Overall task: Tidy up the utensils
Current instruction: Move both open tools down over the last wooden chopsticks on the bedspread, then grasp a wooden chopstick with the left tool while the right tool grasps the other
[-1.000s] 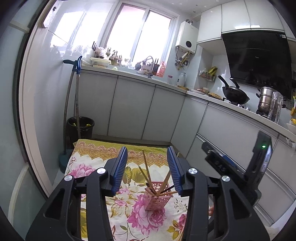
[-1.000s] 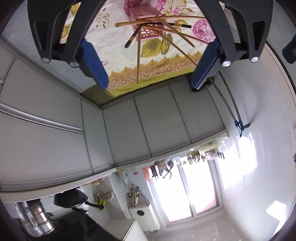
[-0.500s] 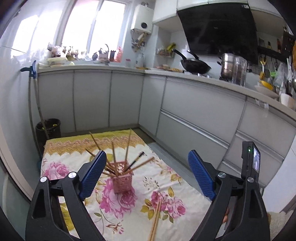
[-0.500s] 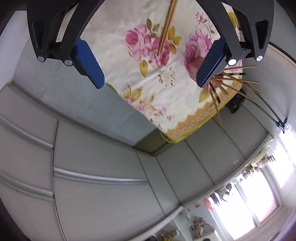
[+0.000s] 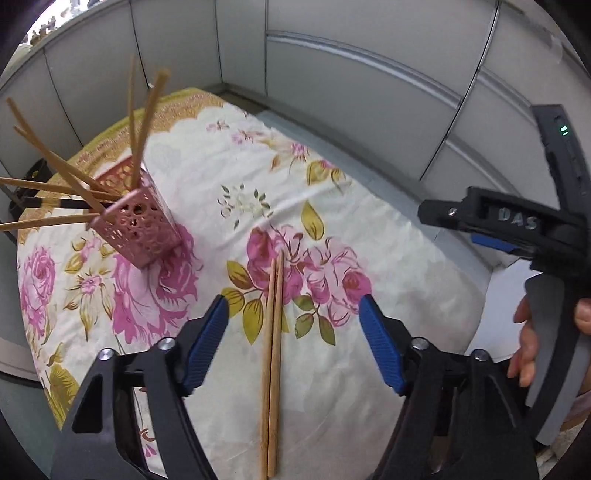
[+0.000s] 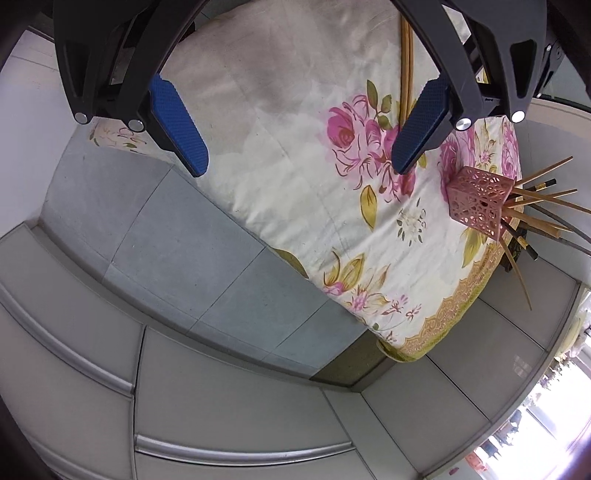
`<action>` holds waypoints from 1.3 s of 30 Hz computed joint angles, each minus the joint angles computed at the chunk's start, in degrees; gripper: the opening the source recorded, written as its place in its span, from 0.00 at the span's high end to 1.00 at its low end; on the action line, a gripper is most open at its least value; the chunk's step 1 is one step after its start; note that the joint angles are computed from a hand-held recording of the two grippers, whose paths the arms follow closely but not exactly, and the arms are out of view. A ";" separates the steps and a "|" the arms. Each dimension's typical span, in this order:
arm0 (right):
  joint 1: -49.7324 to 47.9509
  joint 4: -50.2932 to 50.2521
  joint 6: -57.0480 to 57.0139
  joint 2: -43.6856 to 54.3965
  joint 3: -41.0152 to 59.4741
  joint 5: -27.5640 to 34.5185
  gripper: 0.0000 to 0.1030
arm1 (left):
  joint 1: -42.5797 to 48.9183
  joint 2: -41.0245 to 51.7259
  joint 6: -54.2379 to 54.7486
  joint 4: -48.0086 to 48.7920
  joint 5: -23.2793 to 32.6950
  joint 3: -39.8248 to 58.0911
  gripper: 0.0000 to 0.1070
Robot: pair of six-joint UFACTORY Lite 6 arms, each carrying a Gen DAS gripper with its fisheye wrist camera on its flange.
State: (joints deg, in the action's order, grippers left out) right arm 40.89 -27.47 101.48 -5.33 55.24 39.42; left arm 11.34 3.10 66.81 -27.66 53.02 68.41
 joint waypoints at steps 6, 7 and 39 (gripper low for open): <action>-0.53 0.89 -1.36 -1.38 -1.05 -1.22 0.06 | -8.35 8.84 -10.33 12.38 -6.62 3.94 0.89; -0.54 0.95 -1.59 -1.50 -1.00 -1.18 0.06 | -8.97 10.28 -11.32 13.43 -6.73 4.89 0.91; -3.75 15.38 -18.02 7.32 5.06 -6.43 0.06 | -7.59 24.24 -16.54 13.92 -1.58 16.43 0.96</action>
